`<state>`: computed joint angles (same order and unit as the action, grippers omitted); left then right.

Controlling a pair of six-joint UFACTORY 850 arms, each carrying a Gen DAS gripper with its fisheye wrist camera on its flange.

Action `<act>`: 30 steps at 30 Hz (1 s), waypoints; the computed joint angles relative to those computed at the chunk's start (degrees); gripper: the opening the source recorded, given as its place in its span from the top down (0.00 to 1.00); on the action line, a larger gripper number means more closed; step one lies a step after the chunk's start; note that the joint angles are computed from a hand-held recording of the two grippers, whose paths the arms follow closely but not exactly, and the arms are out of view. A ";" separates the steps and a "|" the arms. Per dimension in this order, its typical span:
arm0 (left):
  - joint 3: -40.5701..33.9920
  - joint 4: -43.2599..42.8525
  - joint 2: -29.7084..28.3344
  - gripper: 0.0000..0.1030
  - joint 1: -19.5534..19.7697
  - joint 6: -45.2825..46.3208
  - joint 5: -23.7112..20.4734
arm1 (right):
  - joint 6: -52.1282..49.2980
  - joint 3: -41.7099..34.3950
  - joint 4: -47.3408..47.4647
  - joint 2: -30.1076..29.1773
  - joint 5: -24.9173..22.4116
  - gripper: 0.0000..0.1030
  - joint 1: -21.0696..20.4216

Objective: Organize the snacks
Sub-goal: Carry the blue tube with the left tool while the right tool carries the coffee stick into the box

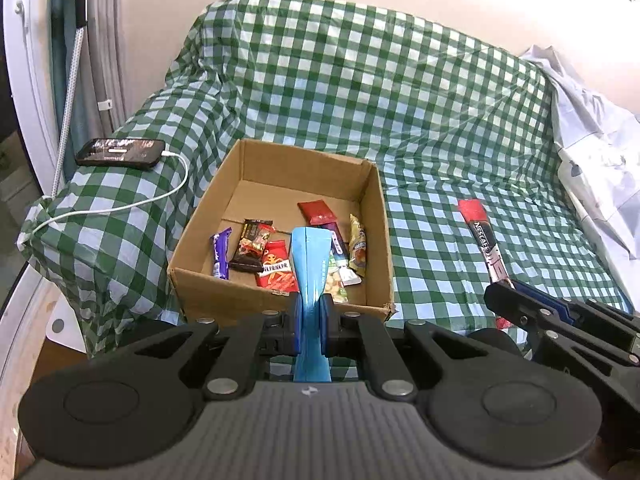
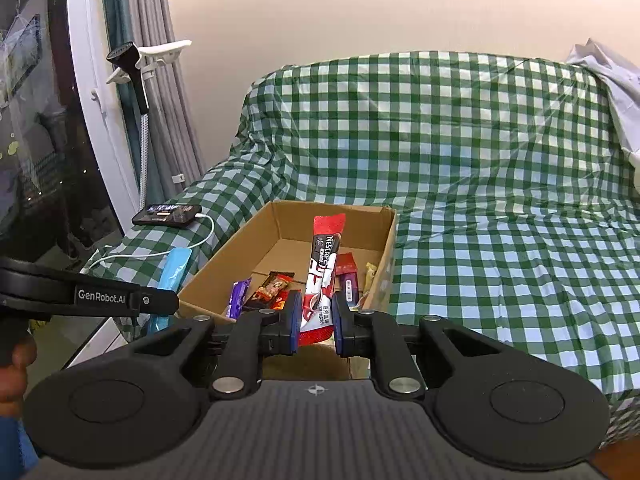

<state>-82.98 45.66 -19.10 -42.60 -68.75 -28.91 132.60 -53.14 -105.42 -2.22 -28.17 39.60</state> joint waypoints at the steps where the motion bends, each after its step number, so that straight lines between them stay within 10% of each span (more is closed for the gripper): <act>1: 0.23 0.67 0.24 0.92 -0.16 -0.61 -0.10 | 0.28 0.19 -0.22 0.20 -0.23 0.84 0.09; 30: -7.12 -20.19 -7.79 0.92 5.76 18.17 -0.82 | -19.57 -9.08 16.31 -8.86 8.25 0.84 -3.80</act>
<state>-90.10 25.47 -26.89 -36.83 -50.58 -29.73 113.03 -62.23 -89.12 -11.08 -19.92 35.80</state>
